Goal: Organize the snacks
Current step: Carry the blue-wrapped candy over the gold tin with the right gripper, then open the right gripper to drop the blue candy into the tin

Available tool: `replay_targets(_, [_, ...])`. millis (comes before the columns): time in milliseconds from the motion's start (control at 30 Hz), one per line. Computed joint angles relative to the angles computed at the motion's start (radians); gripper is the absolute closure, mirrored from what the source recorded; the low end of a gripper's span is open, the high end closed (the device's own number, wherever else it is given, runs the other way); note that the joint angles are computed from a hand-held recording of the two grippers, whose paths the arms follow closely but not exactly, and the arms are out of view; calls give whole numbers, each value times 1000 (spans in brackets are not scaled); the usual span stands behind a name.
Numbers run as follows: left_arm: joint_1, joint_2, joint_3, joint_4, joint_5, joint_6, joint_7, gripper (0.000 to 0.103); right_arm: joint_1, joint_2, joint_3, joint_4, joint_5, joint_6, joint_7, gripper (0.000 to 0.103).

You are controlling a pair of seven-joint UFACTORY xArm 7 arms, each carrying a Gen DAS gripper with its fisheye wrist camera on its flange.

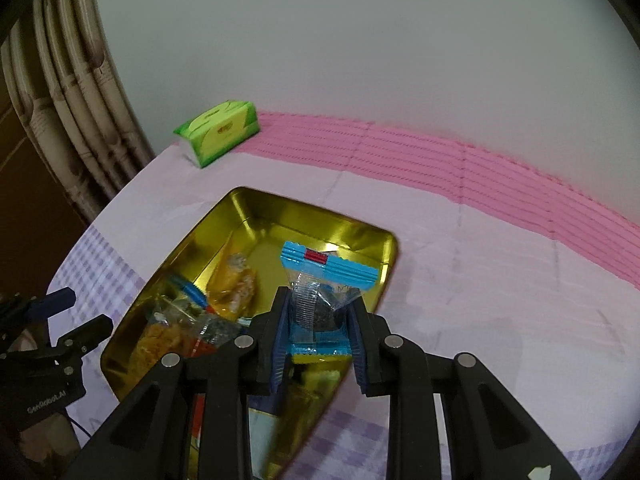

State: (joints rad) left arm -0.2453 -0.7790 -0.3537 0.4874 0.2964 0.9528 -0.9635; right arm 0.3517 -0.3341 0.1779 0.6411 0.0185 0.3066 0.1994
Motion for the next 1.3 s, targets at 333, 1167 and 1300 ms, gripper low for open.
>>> replay_targets(333, [11, -18, 16, -14, -13, 13, -10, 38, -15, 61, 21, 27, -43, 4, 44, 77])
replay_targets(1167, [1, -2, 8, -9, -10, 16, -10, 35, -21, 5, 42, 12, -92, 6, 125, 44])
replay_targets(1300, [-3, 6, 6, -4, -6, 20, -3, 35, -13, -49, 42, -20, -74, 19, 149, 35])
